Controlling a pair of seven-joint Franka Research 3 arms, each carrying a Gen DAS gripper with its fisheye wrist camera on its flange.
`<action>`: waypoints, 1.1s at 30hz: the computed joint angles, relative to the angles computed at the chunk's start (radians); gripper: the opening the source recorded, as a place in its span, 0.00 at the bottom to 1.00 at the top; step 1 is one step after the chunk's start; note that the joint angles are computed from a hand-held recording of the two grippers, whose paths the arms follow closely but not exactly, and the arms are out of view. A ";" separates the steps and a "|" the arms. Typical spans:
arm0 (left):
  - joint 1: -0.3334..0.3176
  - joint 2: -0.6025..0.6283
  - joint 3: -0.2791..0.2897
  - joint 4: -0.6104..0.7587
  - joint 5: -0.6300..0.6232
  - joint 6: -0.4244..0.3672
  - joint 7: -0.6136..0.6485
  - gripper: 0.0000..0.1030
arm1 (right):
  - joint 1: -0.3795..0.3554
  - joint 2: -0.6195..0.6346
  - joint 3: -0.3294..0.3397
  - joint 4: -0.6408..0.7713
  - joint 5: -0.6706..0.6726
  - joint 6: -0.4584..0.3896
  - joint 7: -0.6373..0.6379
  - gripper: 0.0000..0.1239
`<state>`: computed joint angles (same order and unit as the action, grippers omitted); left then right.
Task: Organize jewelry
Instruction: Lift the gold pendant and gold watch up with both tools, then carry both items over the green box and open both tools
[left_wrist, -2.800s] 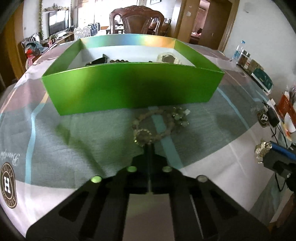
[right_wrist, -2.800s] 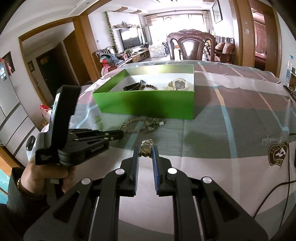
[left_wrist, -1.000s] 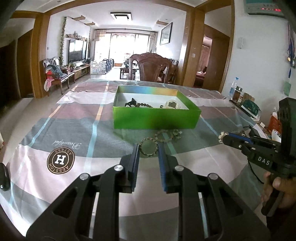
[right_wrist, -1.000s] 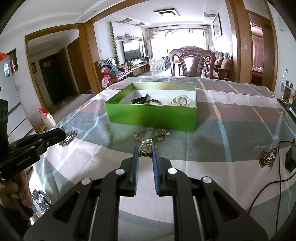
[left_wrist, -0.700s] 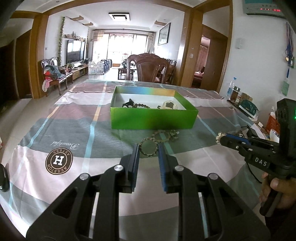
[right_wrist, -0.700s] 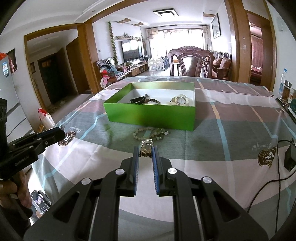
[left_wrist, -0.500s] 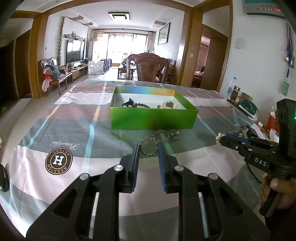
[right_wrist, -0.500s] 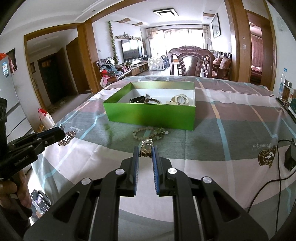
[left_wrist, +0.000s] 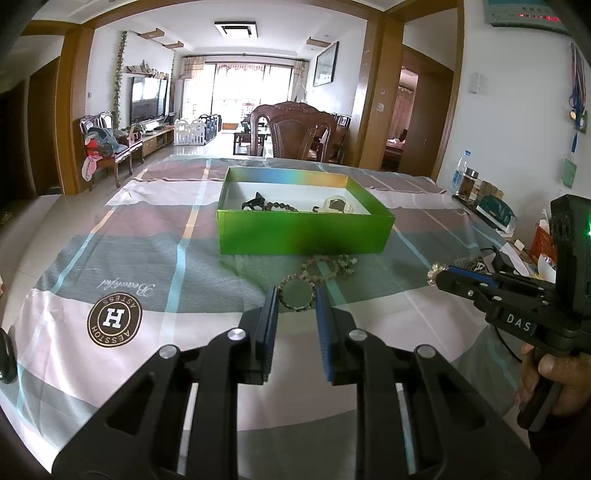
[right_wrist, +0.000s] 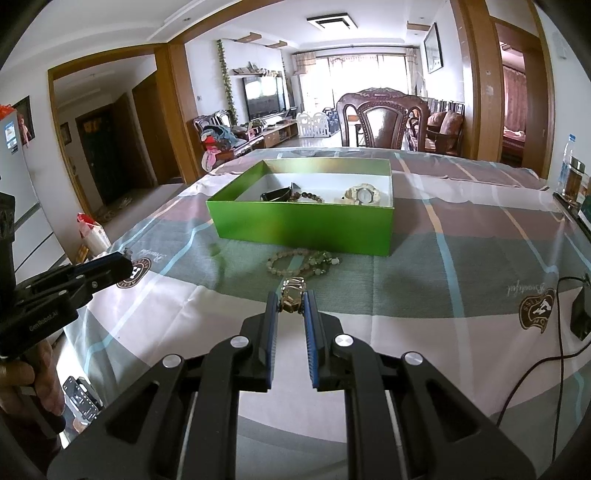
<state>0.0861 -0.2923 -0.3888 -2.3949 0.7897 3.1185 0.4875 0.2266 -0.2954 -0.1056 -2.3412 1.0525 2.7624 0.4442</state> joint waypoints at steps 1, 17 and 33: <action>-0.004 0.000 0.003 0.000 -0.002 0.000 0.003 0.20 | 0.000 0.000 0.000 0.001 -0.001 -0.001 0.001 0.11; -0.047 0.047 0.050 0.065 -0.034 -0.016 0.077 0.20 | 0.005 0.033 -0.008 0.065 0.027 -0.014 -0.031 0.11; -0.264 0.636 0.277 0.778 -0.422 -0.343 0.474 0.74 | -0.099 0.586 0.097 0.700 -0.244 -0.068 0.363 0.48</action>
<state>-0.1775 0.3435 -0.1116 -1.6170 0.3677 2.7759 0.9615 0.1275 0.2904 -0.0090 -1.6413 0.8085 2.6941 0.8067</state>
